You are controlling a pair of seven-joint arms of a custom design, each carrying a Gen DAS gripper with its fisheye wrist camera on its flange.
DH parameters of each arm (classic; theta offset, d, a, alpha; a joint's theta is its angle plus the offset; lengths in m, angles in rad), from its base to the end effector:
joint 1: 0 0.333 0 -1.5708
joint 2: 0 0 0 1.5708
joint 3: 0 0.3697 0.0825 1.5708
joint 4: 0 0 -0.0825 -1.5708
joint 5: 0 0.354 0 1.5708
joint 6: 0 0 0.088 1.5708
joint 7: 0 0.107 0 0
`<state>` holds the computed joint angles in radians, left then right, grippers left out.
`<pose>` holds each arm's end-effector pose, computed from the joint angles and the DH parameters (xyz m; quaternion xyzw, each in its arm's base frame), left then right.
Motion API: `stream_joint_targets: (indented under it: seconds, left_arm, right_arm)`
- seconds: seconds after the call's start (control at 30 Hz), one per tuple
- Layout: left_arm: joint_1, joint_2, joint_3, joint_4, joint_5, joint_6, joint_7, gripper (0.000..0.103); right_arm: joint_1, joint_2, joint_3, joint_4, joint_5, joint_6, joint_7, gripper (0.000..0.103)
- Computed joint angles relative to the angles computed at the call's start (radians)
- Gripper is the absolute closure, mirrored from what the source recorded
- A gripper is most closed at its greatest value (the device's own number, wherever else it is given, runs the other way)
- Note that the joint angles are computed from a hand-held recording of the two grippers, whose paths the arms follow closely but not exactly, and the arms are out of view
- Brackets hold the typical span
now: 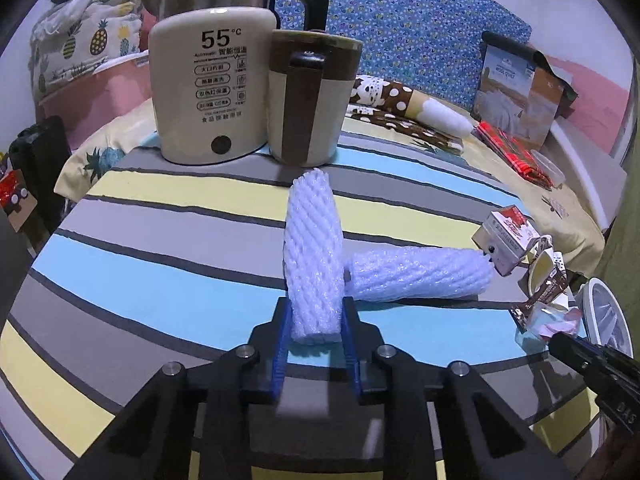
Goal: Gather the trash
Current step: 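Grasp the white foam fruit net with the left gripper while the right gripper grasps the clear cup, then carry the foam net and clear cup over the bin and open both grippers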
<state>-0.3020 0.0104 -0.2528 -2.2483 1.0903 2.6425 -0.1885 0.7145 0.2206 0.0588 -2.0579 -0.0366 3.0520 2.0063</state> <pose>0.4342 -0.2959 0.4639 -0.7530 0.5456 -0.2722 0.2475 0.4449 0.4342 0.4934 -0.7631 0.5246 -0.0706 0.3707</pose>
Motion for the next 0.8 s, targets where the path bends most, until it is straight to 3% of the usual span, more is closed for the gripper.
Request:
stream_joint_targets:
  seconds: [0.1,0.43,0.8]
  left_arm:
    - [-0.007,-0.011,-0.007,-0.002,0.022,-0.023,-0.019,0.090]
    - [-0.033,-0.090,-0.054,-0.058,0.060,-0.068,-0.126,0.091]
    - [-0.097,-0.110,-0.122,-0.034,0.042,-0.109,-0.121,0.091]
  right_arm:
    - [-0.007,-0.014,0.011,-0.019,0.013,0.015,-0.009,0.094]
    - [-0.023,-0.090,0.023,-0.116,0.025,0.051,-0.006,0.094]
    - [-0.061,-0.182,0.011,-0.222,-0.184,0.080,0.207,0.094]
